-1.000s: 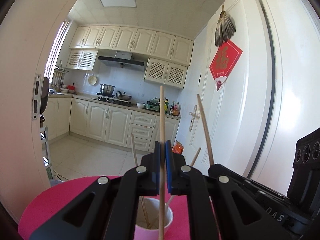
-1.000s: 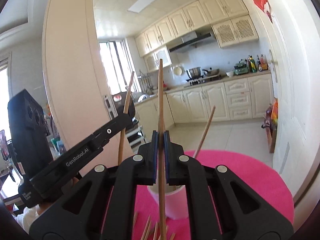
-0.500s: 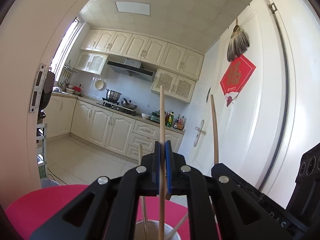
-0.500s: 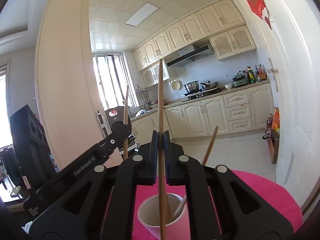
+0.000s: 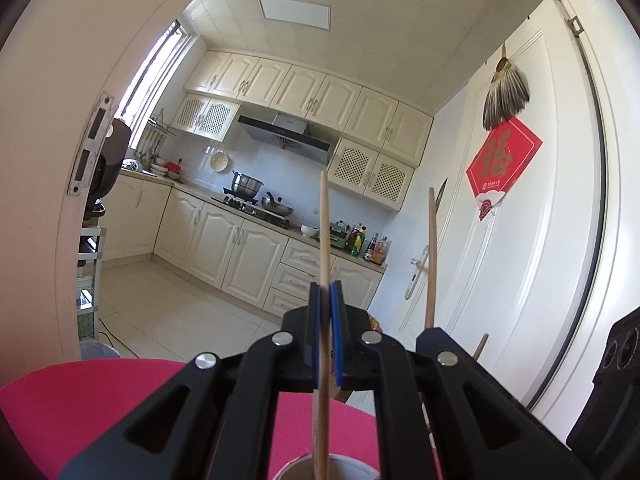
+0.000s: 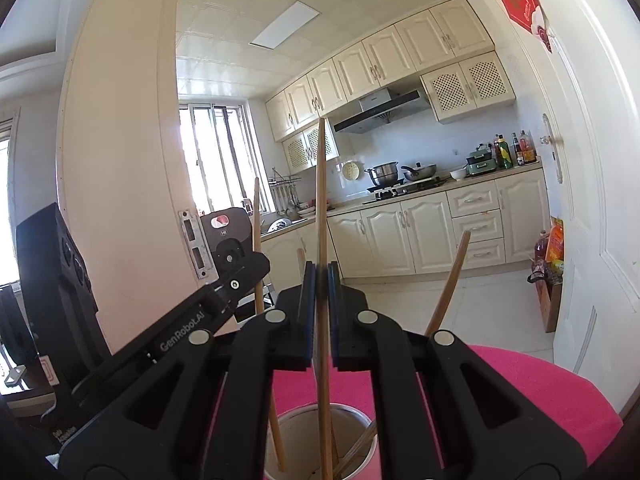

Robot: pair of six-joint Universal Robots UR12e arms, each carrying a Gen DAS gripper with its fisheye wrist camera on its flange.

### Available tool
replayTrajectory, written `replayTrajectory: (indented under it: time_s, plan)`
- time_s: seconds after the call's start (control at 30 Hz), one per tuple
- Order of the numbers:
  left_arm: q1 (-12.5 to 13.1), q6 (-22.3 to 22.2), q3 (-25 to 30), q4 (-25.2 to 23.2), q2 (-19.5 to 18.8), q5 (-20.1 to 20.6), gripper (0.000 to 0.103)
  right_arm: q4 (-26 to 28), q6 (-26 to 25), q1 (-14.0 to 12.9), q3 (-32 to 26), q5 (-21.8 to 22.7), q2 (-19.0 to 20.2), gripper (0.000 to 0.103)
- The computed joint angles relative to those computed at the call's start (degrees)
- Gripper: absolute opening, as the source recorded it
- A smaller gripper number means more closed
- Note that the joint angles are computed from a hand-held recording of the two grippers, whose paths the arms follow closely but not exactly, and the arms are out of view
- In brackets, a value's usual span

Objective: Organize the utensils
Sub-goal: 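Lower the chopsticks into the cup and open the left tool while the right tool opens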

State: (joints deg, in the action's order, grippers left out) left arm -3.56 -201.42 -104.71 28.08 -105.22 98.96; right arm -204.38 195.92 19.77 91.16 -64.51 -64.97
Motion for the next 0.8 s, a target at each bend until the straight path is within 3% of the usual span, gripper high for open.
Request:
replayTrajectory:
  time_s: [0.3,0.8]
  plan:
    - [0.66,1.27,-1.98,-4.32,1.79,-4.17,0.006,1.52,-1.36,-0.13,1.57,0.47,-1.0,0.006]
    - [-0.55,4.56,-4.98,-10.71,5.59,-4.72,0.006,3.43,-3.64,-0.65,6.69,0.16,-4.86,0.006]
